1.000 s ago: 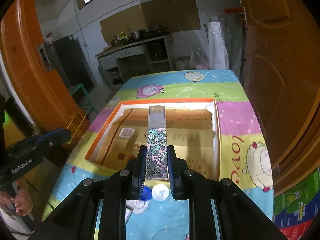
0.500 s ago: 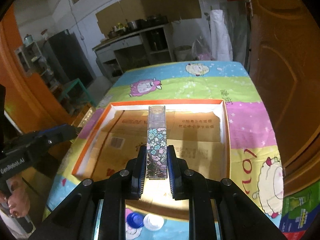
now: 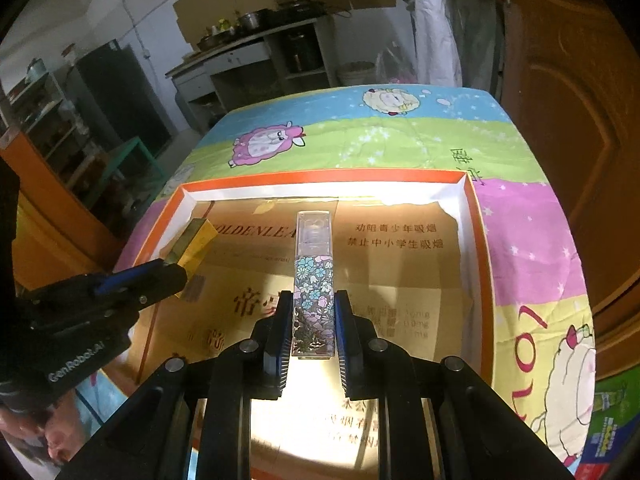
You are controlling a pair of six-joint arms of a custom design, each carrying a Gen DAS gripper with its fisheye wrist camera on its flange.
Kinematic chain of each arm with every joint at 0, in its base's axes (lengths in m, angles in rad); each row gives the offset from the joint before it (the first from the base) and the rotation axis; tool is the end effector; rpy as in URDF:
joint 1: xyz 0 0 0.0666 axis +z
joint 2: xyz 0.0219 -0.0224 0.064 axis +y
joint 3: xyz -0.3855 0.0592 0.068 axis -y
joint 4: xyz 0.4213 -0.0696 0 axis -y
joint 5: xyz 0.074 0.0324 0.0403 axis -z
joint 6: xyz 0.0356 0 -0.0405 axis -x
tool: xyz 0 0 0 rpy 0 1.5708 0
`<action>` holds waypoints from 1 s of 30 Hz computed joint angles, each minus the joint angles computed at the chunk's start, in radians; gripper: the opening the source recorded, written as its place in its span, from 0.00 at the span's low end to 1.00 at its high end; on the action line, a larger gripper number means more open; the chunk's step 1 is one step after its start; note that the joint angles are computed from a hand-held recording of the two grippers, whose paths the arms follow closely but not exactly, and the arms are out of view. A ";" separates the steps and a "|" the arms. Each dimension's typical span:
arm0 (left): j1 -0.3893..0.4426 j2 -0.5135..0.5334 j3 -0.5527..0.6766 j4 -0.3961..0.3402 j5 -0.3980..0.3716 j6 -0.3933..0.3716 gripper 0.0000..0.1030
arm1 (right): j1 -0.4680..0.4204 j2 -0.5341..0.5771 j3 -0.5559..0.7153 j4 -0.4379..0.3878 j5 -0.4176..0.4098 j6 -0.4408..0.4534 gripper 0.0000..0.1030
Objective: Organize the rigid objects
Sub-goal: 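Carry the gold box and patterned vial into the cardboard tray with both tools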
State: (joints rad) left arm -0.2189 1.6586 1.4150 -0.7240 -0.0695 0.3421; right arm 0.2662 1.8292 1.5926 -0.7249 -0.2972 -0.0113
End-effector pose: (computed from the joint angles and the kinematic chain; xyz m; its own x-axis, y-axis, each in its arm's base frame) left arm 0.5805 -0.1270 0.3167 -0.8171 -0.1611 -0.5536 -0.1018 0.9854 -0.1364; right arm 0.6316 0.1826 0.2985 -0.7958 -0.2058 -0.5695 -0.4043 0.8808 0.2466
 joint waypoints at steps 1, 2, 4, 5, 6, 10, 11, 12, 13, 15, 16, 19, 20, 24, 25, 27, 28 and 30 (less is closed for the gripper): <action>0.002 0.006 0.003 0.000 -0.002 0.003 0.18 | 0.001 0.006 0.007 -0.003 0.001 -0.003 0.19; 0.004 0.013 0.007 -0.003 -0.004 0.007 0.18 | 0.002 0.013 0.014 -0.007 0.004 -0.004 0.19; 0.007 0.021 0.010 -0.004 -0.005 0.007 0.18 | 0.005 0.025 0.027 -0.015 0.012 -0.004 0.19; 0.007 0.025 0.013 -0.004 -0.009 0.006 0.18 | 0.006 0.031 0.034 -0.019 0.017 -0.005 0.19; 0.007 0.029 0.015 -0.005 -0.011 0.005 0.18 | 0.005 0.035 0.037 -0.022 0.020 -0.005 0.19; 0.009 0.043 0.022 -0.009 -0.009 0.006 0.18 | 0.006 0.055 0.054 -0.037 0.031 -0.009 0.19; 0.009 0.046 0.023 -0.009 -0.008 0.005 0.18 | 0.006 0.060 0.057 -0.041 0.034 -0.009 0.19; 0.009 0.048 0.022 -0.007 -0.006 0.006 0.18 | 0.006 0.060 0.055 -0.041 0.035 -0.010 0.19; 0.009 0.050 0.022 -0.007 -0.005 0.006 0.18 | 0.006 0.062 0.056 -0.042 0.037 -0.011 0.19; 0.011 0.054 0.025 -0.005 -0.002 0.007 0.18 | 0.006 0.066 0.059 -0.043 0.040 -0.010 0.19; 0.012 0.056 0.026 -0.006 -0.002 0.007 0.18 | 0.006 0.066 0.059 -0.044 0.042 -0.009 0.19; 0.012 0.058 0.027 -0.004 -0.003 0.008 0.18 | 0.008 0.071 0.064 -0.048 0.045 -0.006 0.19; 0.012 0.059 0.026 -0.002 -0.003 0.009 0.18 | 0.009 0.074 0.065 -0.049 0.047 -0.006 0.19; 0.014 0.067 0.026 0.001 -0.002 0.016 0.18 | 0.009 0.079 0.069 -0.055 0.047 0.002 0.19; 0.016 0.070 0.026 -0.004 -0.002 0.028 0.18 | 0.010 0.080 0.071 -0.058 0.043 0.007 0.19; 0.025 0.072 0.019 0.006 0.031 0.036 0.20 | 0.009 0.082 0.070 -0.056 0.033 0.012 0.20; 0.030 0.073 0.015 0.013 0.054 0.043 0.20 | 0.008 0.082 0.068 -0.053 0.029 0.012 0.20; 0.041 0.066 -0.004 0.051 0.096 0.038 0.22 | 0.006 0.078 0.057 -0.039 0.018 0.008 0.24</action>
State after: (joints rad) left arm -0.1778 1.7245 1.4111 -0.6727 0.0269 0.3799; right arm 0.2717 1.9067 1.6501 -0.7640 -0.2787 -0.0038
